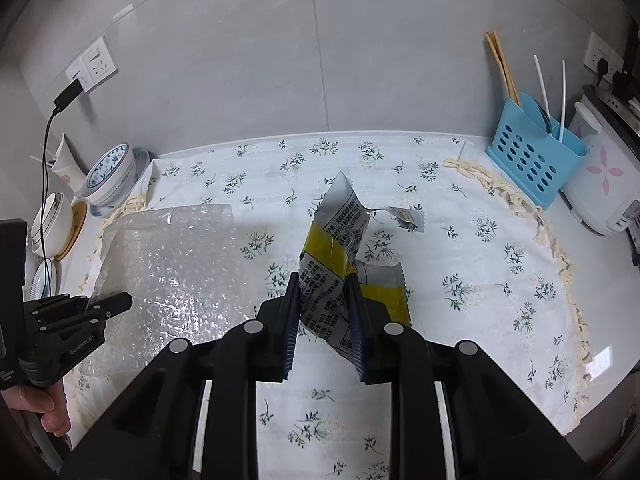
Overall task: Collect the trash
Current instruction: 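Lift and carry bubble wrap and snack packet down over the trash bin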
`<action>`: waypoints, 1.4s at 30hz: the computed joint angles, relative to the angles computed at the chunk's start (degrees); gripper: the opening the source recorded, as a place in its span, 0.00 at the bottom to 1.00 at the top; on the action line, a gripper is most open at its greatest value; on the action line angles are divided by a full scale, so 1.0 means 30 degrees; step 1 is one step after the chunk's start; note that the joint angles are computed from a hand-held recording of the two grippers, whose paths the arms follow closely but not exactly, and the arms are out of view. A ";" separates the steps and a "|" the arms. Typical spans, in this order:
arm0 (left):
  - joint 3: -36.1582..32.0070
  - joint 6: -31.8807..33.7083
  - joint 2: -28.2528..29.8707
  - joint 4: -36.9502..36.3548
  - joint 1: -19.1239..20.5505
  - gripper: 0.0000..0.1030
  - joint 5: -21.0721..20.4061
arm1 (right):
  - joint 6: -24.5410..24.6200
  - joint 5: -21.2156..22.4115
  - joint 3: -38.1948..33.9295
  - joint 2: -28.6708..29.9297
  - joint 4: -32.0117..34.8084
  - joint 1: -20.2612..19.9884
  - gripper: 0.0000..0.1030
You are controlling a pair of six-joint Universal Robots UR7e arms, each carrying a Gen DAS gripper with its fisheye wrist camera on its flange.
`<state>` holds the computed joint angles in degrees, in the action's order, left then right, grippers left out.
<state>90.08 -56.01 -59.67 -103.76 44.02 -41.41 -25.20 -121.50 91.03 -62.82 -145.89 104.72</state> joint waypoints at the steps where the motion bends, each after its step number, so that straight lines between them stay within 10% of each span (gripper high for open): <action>1: 0.0132 -0.0177 -0.0057 0.0051 -0.0117 0.09 -0.0015 | -0.0068 0.0028 0.0227 -0.0201 -0.0046 -0.0014 0.21; 42: 0.4751 -0.8354 -0.1232 0.1598 -0.4891 0.09 -0.1268 | -0.2469 0.1495 0.7801 -0.8242 0.0373 -0.1903 0.21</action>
<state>104.33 -81.07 -63.37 -98.97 29.35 -45.22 -32.61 -117.02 114.43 -87.54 -144.77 99.01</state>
